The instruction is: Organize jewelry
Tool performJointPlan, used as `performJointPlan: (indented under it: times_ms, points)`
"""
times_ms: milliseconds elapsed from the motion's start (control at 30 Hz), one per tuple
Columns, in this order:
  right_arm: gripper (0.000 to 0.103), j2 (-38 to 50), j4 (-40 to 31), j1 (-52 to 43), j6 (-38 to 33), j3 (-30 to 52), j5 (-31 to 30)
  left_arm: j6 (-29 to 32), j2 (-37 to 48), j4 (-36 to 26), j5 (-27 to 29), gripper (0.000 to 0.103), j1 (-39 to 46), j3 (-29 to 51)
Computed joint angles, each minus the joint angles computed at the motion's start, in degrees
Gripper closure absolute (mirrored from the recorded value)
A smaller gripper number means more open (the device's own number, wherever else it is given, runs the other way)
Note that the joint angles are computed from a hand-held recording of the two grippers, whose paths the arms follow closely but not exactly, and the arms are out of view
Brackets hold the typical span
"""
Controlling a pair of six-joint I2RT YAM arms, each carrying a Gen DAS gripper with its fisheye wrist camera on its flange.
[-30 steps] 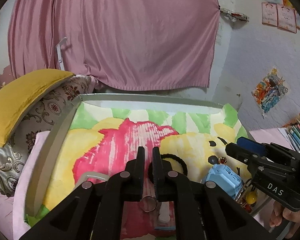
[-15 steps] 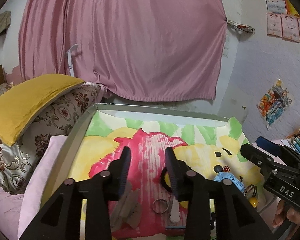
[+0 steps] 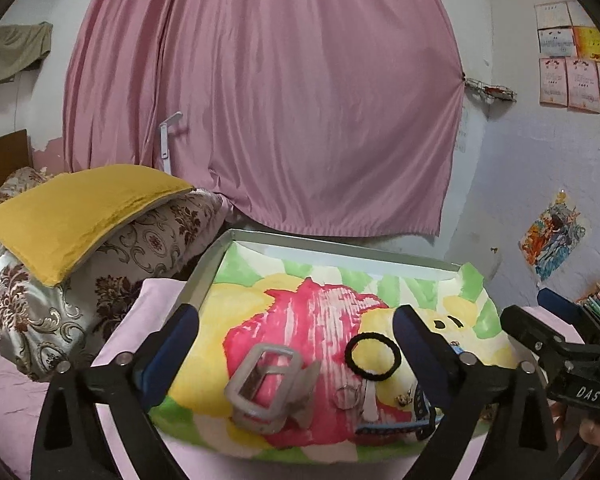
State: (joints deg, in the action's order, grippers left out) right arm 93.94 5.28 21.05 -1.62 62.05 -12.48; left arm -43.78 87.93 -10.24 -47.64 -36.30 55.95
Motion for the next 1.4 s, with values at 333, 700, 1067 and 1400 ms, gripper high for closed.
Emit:
performJointPlan:
  times_ms: [333,700,1067,1400]
  points:
    - [0.002,-10.51,-0.34,-1.42,0.77,-8.30,-2.47,-4.76,-5.35,-4.42,-8.62,0.001,-8.85,-4.06]
    - [0.002,-23.38,-1.63,-2.82,0.76,-18.29,-4.82,-16.65,-8.24,-17.03,-14.55,0.001,-18.18,-4.18]
    - [0.002,-38.48,-0.19,-2.66,0.13,-30.62,-0.83,-32.16,-7.43,-33.16,-19.32,0.001,-26.59,-1.67]
    - [0.002,-49.42,2.07,-0.66,2.34,-39.42,5.60,-55.22,0.09,-51.11,-21.91,0.001,-32.72,1.92]
